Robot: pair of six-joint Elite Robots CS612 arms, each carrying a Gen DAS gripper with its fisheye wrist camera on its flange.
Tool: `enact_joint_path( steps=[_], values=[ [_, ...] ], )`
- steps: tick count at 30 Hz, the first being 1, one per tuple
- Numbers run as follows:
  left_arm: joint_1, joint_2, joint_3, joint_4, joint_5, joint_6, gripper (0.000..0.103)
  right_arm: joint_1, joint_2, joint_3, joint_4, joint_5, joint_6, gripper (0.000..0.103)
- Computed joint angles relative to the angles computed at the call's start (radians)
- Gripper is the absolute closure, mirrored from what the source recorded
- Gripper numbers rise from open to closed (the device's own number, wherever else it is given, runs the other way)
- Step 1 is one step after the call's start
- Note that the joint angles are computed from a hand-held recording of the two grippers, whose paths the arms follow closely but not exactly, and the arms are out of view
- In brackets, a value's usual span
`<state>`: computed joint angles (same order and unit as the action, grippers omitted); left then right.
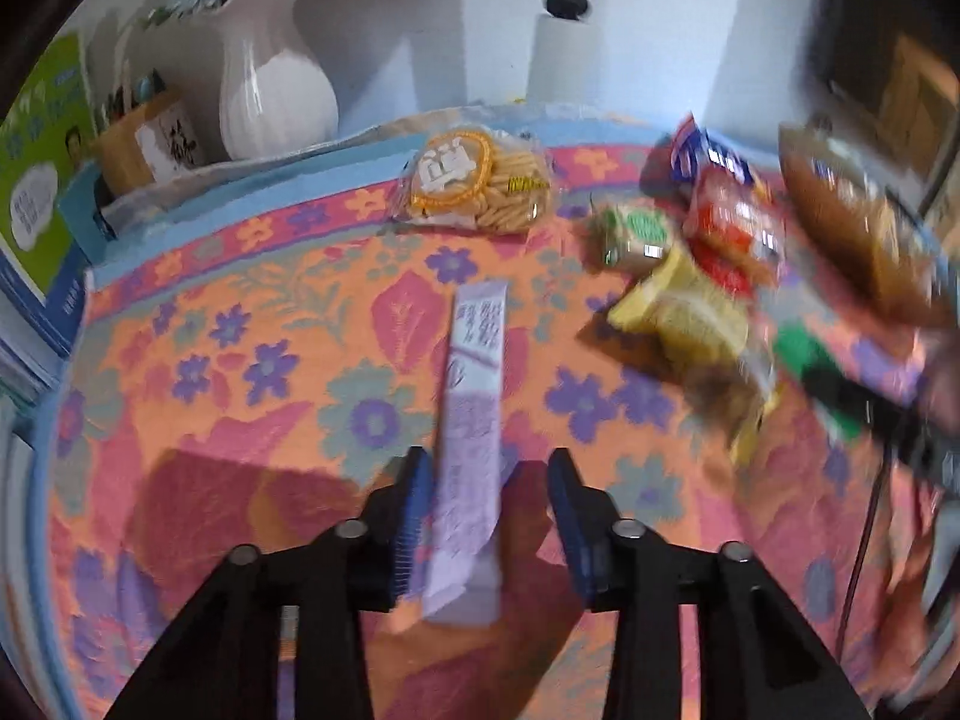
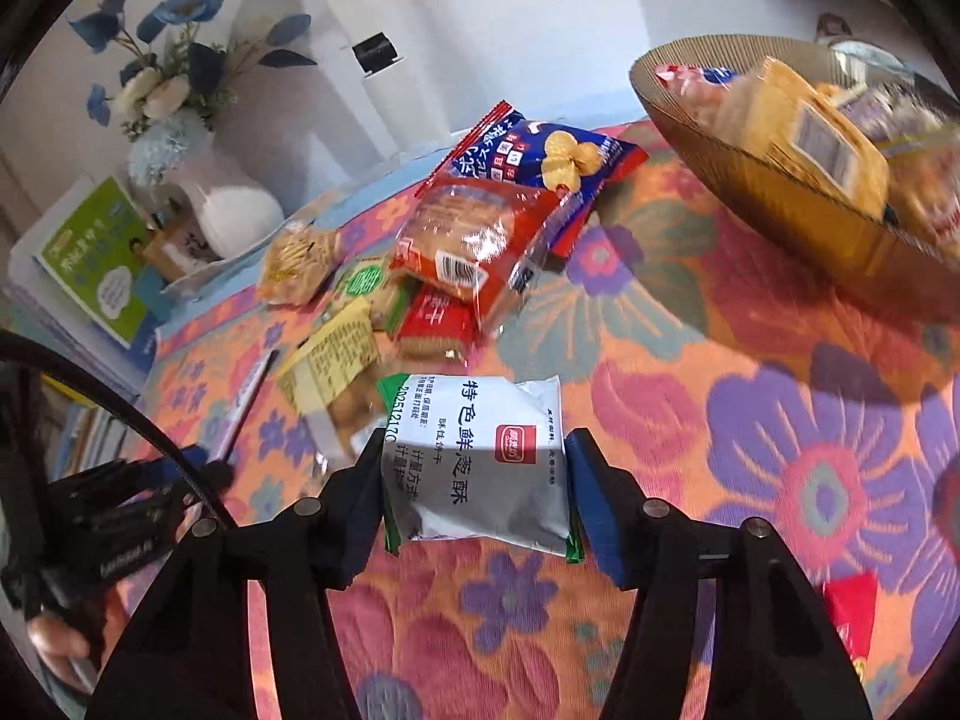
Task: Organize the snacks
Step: 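Grasp the purple stick pack with left gripper while right grasps the white-green biscuit pack, then carry both packs over the glass bowl and open both grippers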
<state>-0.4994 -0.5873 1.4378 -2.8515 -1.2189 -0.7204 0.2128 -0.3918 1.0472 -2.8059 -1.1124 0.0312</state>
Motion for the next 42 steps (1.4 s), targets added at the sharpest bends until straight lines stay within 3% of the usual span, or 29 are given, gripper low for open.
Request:
enact_joint_path(
  steps=[1, 4, 9, 12, 15, 18, 20, 22, 26, 32, 42],
  values=[
    [0.001, 0.011, -0.013, -0.007, 0.005, -0.017, 0.063, -0.004, 0.0, 0.003, -0.004, 0.017, 0.004, 0.042],
    [-0.005, 0.037, -0.043, -0.017, 0.065, -0.047, 0.084, -0.022, 0.006, 0.005, -0.016, 0.099, 0.037, 0.039],
    [-0.004, 0.036, 0.005, -0.144, 0.085, -0.151, 0.084, -0.043, 0.021, -0.002, -0.042, 0.188, 0.109, 0.036],
    [-0.011, 0.029, 0.031, -0.199, 0.125, -0.17, 0.084, -0.034, 0.018, -0.002, -0.043, 0.158, 0.097, 0.034],
    [-0.022, 0.028, 0.029, -0.175, 0.168, -0.173, 0.084, -0.018, 0.009, 0.003, -0.034, 0.099, 0.04, 0.022],
    [-0.029, 0.03, 0.016, -0.139, 0.202, -0.166, 0.084, 0.009, 0.003, -0.003, -0.013, -0.001, -0.031, 0.019],
    [-0.032, 0.029, 0.019, -0.136, 0.216, -0.159, 0.084, 0.025, 0.0, -0.005, -0.012, -0.072, -0.064, 0.022],
    [-0.032, 0.028, 0.02, -0.127, 0.229, -0.171, 0.084, 0.033, -0.001, 0.0, -0.024, -0.11, -0.087, 0.047],
    [-0.034, 0.025, 0.03, -0.141, 0.247, -0.194, 0.084, 0.021, -0.002, 0.013, -0.059, -0.053, -0.083, 0.05],
    [-0.036, 0.023, 0.031, -0.125, 0.266, -0.22, 0.084, 0.003, -0.014, 0.063, -0.198, 0.003, -0.05, 0.051],
    [-0.049, 0.024, 0.017, -0.102, 0.305, -0.18, 0.084, -0.001, -0.018, 0.085, -0.288, 0.033, -0.042, 0.051]
  ],
)
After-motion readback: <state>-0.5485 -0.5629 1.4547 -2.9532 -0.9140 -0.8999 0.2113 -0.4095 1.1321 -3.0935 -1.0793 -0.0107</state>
